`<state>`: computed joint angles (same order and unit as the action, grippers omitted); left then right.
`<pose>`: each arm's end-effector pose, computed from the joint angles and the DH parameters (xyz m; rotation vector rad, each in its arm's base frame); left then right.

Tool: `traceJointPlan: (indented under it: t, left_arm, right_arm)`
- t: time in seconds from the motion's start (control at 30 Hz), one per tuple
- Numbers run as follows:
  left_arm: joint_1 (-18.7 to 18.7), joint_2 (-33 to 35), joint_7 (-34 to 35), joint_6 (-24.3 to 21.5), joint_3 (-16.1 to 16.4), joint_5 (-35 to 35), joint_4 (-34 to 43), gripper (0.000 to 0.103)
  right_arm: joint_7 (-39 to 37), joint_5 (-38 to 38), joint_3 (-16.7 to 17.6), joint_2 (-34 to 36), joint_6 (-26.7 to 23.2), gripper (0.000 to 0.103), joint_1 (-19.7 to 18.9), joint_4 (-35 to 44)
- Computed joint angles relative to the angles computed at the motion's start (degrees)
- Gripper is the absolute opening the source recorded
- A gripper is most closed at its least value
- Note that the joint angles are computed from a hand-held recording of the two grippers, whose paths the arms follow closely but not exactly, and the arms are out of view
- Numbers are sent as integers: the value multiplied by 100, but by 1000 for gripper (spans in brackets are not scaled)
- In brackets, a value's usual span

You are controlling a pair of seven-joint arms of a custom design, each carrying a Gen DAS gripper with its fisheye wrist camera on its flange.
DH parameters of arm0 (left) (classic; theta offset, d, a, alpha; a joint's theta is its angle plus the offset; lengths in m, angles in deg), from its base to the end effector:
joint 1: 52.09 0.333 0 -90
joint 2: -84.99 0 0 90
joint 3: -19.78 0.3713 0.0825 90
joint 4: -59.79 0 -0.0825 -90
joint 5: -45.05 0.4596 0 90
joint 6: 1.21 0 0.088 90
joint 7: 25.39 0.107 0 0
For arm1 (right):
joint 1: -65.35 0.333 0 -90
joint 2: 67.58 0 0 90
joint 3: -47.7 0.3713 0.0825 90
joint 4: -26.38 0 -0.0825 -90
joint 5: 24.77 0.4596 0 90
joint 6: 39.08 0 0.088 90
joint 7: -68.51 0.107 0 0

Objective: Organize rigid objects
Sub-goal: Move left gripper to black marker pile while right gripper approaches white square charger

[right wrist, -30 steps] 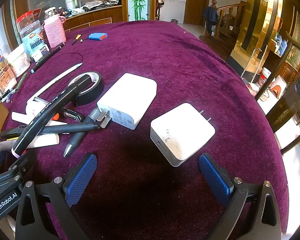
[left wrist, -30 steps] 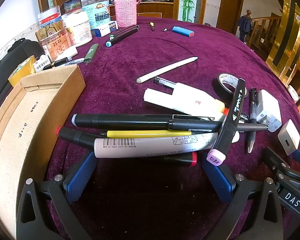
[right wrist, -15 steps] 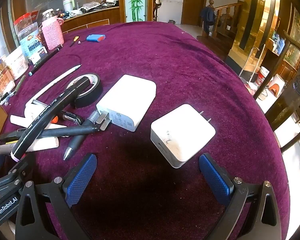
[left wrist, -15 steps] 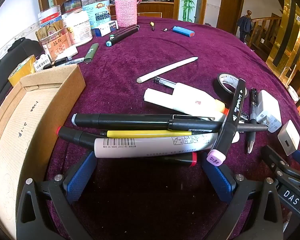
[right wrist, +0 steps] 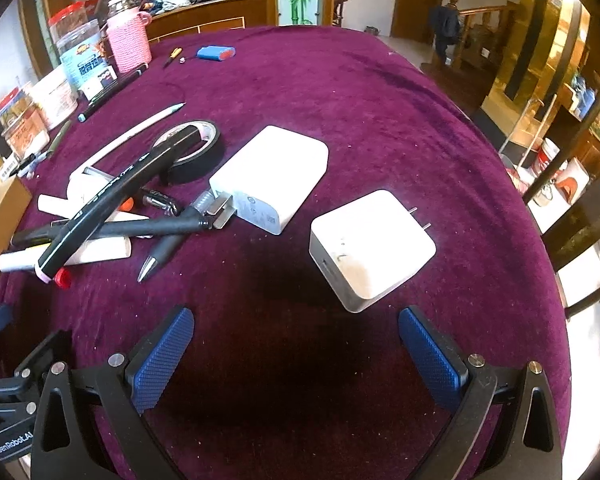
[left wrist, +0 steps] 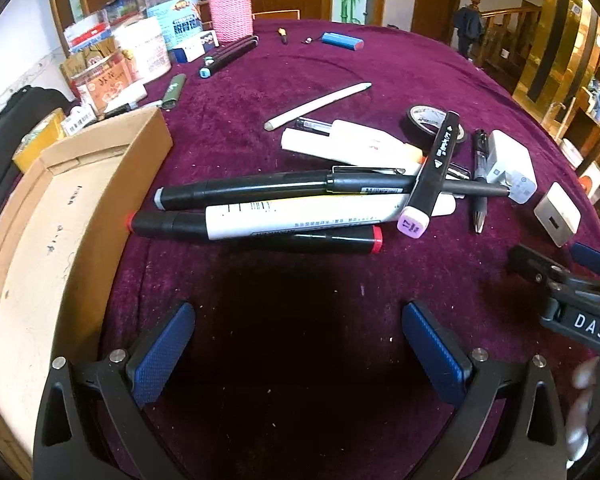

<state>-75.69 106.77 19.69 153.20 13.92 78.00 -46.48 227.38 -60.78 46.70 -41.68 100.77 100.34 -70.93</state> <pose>0.6477 -0.3787 0.3699 -1.7339 2.0730 -0.5597 0.6474 0.4373 0.3713 -1.7625 2.1051 -0.6221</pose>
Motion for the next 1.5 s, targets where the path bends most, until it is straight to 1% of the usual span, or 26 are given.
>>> traceJointPlan:
  t: [0.07,0.17,0.2,0.27,0.33,0.37,0.4,0.43,0.47,0.5,0.53,0.57,0.6,0.63,0.7,0.77,0.87,0.97,1.07,1.13,1.2,1.27,1.3,1.37,1.43,1.5]
  left_arm:
    - [-45,10,-38,-53,35,92,33,103]
    - [179,56,248,69,-130,-308,30,103]
    - [178,51,285,108,-121,-342,15,103]
    - [134,44,276,148,-68,-342,-3,103]
    - [34,36,120,167,34,-239,-17,103]
    - [-29,32,-6,151,92,-153,-17,103]
    - [-61,27,-82,125,117,-96,-13,103]
    - [-97,23,-166,86,142,-24,-5,103]
    - [-112,22,-217,58,151,35,5,103]
    - [-104,20,-242,48,140,61,5,103]
    - [-75,20,-242,59,112,45,-1,103]
    - [-43,19,-231,77,84,14,-10,103]
    - [-23,17,-220,84,67,-4,-13,103]
    - [-6,17,-202,87,51,-26,-13,103]
    - [75,12,-64,113,-23,-153,-29,103]
    - [146,13,131,115,-91,-310,-31,103]
    - [31,30,38,19,1,-221,20,103]
    - [40,25,54,27,-8,-214,9,103]
    - [89,2,127,118,-36,-284,-38,103]
    - [187,-63,223,355,-101,-445,-165,103]
    - [281,-203,299,793,-150,-618,-402,103]
    - [388,-302,599,1105,-248,-807,-544,103]
    - [532,-307,986,1079,-427,-1053,-519,103]
    - [694,-237,1623,779,-664,-1520,-302,103]
    - [606,-146,1833,618,-607,-1660,-63,103]
    - [378,-40,1815,467,-416,-1496,231,103]
  right_arm:
    - [-15,-13,-1,-15,37,102,-5,-33]
    - [57,-61,-13,-124,99,102,8,-183]
    - [180,-135,-38,-198,110,101,44,-267]
    - [730,-640,-179,-454,216,101,199,-530]
    - [1569,-1668,-354,-798,157,101,451,-796]
    - [2201,-2456,-467,-998,-10,101,646,-927]
    - [2945,-3381,-558,-1200,-386,101,880,-1048]
    - [3497,-4086,-566,-1323,-781,103,1022,-1128]
    - [4102,-4848,-451,-1413,-1162,103,1030,-1228]
    - [4537,-5313,-537,-1429,-1375,103,1159,-1258]
    - [4577,-5377,-507,-1377,-1347,103,1088,-1184]
    - [4251,-5039,-339,-1239,-1219,102,817,-968]
    - [3937,-4634,-371,-1054,-1021,102,697,-721]
    - [3885,-4509,-317,-921,-978,102,570,-583]
    - [3818,-4459,-241,-581,-1357,102,441,-243]
    - [3699,-4458,-139,-373,-1537,102,315,-87]
    - [3663,-4333,-1,-418,-1247,102,113,-201]
    - [3896,-4412,33,-592,-1127,102,34,-404]
    - [4022,-4302,93,-640,-689,102,-147,-491]
    - [4108,-4217,100,-641,-386,102,-240,-503]
    - [4215,-4131,89,-691,-97,102,-324,-584]
    - [4338,-4075,70,-740,149,102,-392,-659]
    - [4412,-4057,62,-759,257,102,-418,-688]
    - [4483,-4035,50,-765,406,102,-447,-696]
    - [4512,-4036,43,-786,433,102,-439,-720]
    - [4516,-4041,37,-786,427,102,-434,-720]
